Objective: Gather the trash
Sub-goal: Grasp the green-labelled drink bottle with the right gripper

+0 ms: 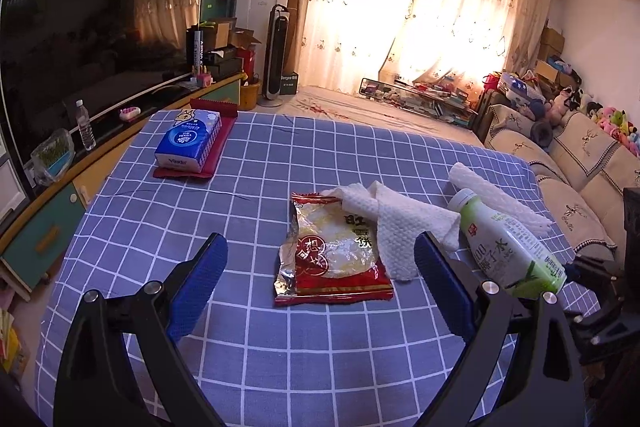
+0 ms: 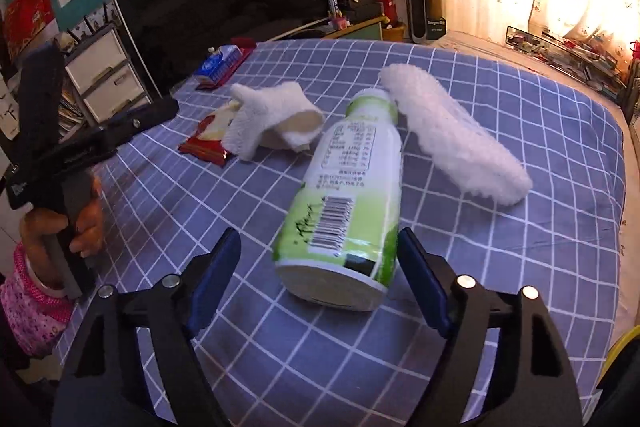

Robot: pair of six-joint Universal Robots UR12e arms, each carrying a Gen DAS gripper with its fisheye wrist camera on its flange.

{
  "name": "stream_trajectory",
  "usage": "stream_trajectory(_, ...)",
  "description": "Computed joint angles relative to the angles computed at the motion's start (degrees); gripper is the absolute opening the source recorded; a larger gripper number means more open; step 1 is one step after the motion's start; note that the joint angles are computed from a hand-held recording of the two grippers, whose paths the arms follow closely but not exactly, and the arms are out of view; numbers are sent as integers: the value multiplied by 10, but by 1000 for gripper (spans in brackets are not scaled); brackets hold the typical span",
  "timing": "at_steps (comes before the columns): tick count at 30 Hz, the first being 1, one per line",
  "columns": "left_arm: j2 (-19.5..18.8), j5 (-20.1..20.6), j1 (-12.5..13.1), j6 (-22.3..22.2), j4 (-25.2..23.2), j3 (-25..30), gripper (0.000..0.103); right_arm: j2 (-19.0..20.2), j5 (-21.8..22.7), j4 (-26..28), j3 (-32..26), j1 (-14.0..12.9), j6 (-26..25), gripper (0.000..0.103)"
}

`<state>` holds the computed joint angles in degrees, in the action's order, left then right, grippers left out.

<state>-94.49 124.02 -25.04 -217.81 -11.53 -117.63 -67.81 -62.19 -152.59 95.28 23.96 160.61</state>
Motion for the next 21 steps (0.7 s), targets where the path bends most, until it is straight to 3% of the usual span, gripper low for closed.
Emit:
stream_trajectory(4, 0, 1, 0, 2, 1, 0, 93, 4, -49, -26, 3, 12, 24, 68)
stream_trajectory(7, 0, 0, -1, 5, 0, 1, 93, 3, -64, -56, 8, 14, 47, 56)
stream_trajectory(11, 0, 0, -1, 7, -1, 1, 93, -2, -68, -110, 21, 11, 67, 55)
stream_trajectory(16, -1, 0, -2, 9, -4, 3, 93, -19, -75, -216, 48, 9, 99, 53)
stream_trajectory(21, -2, 5, -3, 12, -2, 3, 93, -36, -69, -252, 62, 5, 114, 50)
